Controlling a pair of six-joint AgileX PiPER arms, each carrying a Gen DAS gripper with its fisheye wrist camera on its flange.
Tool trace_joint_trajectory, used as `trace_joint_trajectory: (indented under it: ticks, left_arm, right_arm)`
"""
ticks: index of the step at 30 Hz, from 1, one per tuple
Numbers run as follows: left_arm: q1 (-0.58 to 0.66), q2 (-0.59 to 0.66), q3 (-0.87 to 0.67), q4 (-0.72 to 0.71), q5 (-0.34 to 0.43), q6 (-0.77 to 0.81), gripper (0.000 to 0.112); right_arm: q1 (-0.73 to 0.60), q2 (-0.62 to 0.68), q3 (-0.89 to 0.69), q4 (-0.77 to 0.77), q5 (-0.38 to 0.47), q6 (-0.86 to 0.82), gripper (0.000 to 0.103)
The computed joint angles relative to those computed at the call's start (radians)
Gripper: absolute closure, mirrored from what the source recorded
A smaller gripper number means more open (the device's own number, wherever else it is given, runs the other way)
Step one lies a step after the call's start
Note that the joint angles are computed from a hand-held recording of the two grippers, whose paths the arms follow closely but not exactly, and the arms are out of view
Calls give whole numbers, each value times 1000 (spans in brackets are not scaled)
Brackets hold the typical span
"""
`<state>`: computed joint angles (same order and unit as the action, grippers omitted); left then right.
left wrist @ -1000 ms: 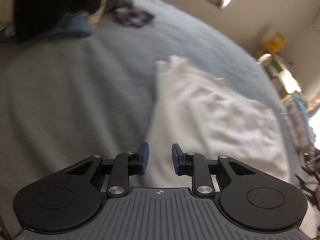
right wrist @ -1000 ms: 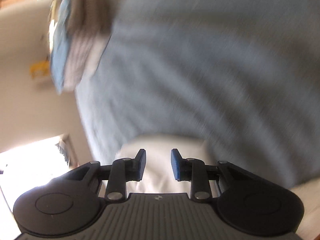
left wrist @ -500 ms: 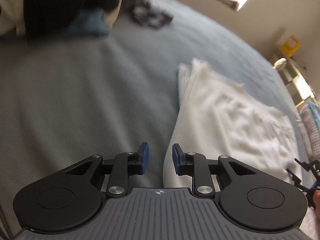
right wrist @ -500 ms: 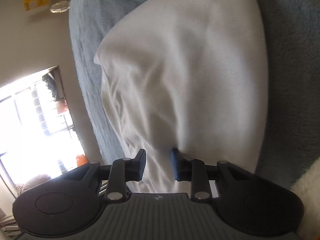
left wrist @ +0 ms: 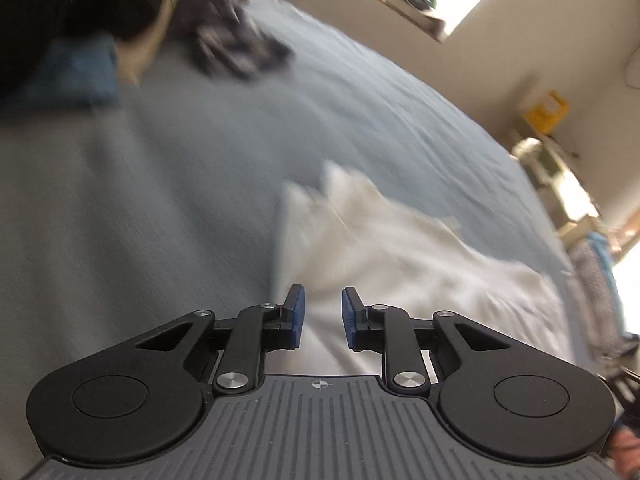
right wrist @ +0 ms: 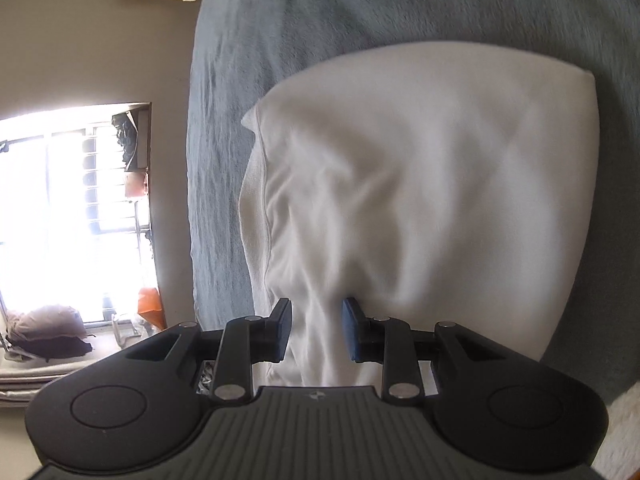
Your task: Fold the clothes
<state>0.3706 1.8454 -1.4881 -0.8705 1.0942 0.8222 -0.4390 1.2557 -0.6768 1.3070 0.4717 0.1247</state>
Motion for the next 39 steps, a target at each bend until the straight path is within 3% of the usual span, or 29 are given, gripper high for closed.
trace_joint_trajectory:
  ticks: [4, 6, 12, 13, 15, 17, 19, 23, 28, 34, 39]
  left_arm:
    - [-6, 24, -100, -37, 70, 1, 86]
    - [-39, 18, -104, -52, 84, 22, 86]
    - [-192, 77, -145, 140, -69, -92, 89]
    - [-183, 117, -197, 144, -45, -145, 95]
    - [-152, 154, -267, 120, -12, -202, 94]
    - [-155, 89, -229, 153, -81, -170, 80]
    - [-157, 30, -200, 187, -115, -137, 79]
    - [-156, -69, -139, 189, 13, -92, 71]
    - [-264, -268, 107, 276, 9, -13, 60]
    - [-421, -362, 309, 473, -146, -145, 54]
    - [-487, -409, 399, 582, -275, -229, 36]
  right_arm:
    - [-7, -17, 19, 27, -6, -73, 73]
    - [-21, -86, 73, -28, 16, -48, 73]
    - [28, -115, 19, -263, -11, 72, 73]
    - [35, -127, 16, -326, -14, 115, 73]
    - [51, -152, 11, -451, -16, 203, 73]
    - [54, -161, 7, -497, -11, 226, 73]
    - [51, -173, 14, -511, -2, 225, 73]
    - [70, -160, -6, -535, 4, 219, 73]
    - [146, -166, -59, -758, 17, 392, 73]
    - [240, -194, -89, -981, 35, 583, 73]
    - [337, -246, -84, -1193, 66, 797, 73]
